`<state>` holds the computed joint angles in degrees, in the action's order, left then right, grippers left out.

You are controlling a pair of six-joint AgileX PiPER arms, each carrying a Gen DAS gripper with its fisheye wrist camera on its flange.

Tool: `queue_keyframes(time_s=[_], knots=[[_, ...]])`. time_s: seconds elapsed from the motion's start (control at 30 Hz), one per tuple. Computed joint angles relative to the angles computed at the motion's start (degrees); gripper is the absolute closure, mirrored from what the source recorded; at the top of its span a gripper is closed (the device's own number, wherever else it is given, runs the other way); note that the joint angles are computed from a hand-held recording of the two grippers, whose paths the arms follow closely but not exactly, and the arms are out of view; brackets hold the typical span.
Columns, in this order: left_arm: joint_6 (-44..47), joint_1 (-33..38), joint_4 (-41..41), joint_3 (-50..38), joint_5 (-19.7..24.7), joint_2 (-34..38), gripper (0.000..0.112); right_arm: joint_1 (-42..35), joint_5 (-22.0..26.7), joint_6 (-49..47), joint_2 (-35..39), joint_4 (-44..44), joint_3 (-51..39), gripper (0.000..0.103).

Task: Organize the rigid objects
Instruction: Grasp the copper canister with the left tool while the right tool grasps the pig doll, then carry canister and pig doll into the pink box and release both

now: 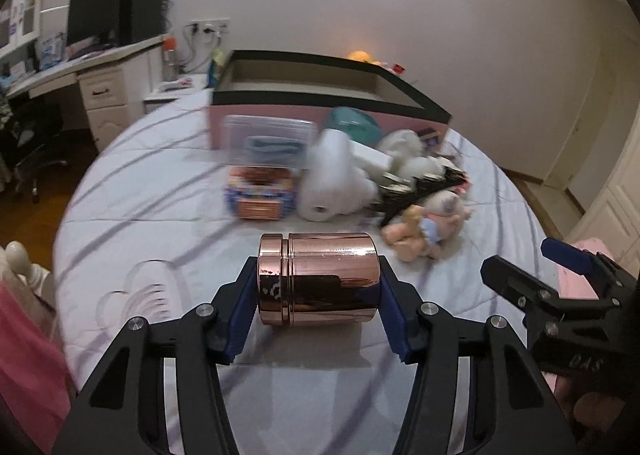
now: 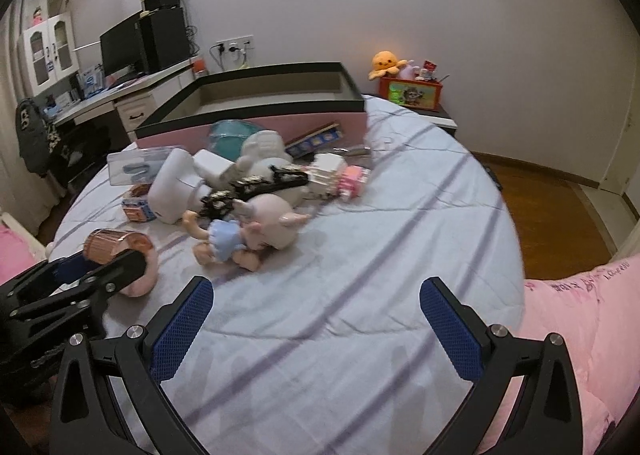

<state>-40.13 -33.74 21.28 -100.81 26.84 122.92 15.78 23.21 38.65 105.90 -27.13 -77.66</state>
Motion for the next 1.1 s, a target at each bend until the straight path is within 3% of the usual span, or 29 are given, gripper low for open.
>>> queue_keyframes(time_s=[0.17, 0.27, 0.4, 0.47, 0.5, 0.8, 1.1], knots=[[-4.0, 1.9, 3.5, 4.0, -1.5, -2.3, 0.056, 0.5, 1.4, -13.2, 5.1, 10.1, -7.6, 0.0], [-4.1, 2.3, 3.4, 4.6, -2.2, -2.4, 0.056, 1.0, 4.7, -12.9, 9.1, 9.0, -13.1, 0.0], [-4.1, 2.2, 3.2, 4.0, -2.3, -1.8, 0.056, 0.3, 8.0, -17.9, 14.3, 13.9, -19.9, 0.0], [-3.9, 2.3, 2.9, 4.3, -2.7, -1.9, 0.056, -0.7, 7.7, -23.0, 15.2, 19.3, -20.6, 0.015], [-3.9, 2.3, 2.8, 4.3, -2.8, -1.9, 0.056, -0.9, 7.2, -25.4, 15.1, 21.6, -20.1, 0.025], [-7.3, 1.8, 6.0, 5.7, -3.3, -3.4, 0.056, -2.0, 1.9, -35.0, 8.7, 31.4, -10.2, 0.026], [-9.4, 1.0, 8.6, 6.5, -3.0, -4.8, 0.056, -3.3, 0.6, -43.5, 3.7, 40.2, -5.2, 0.026]])
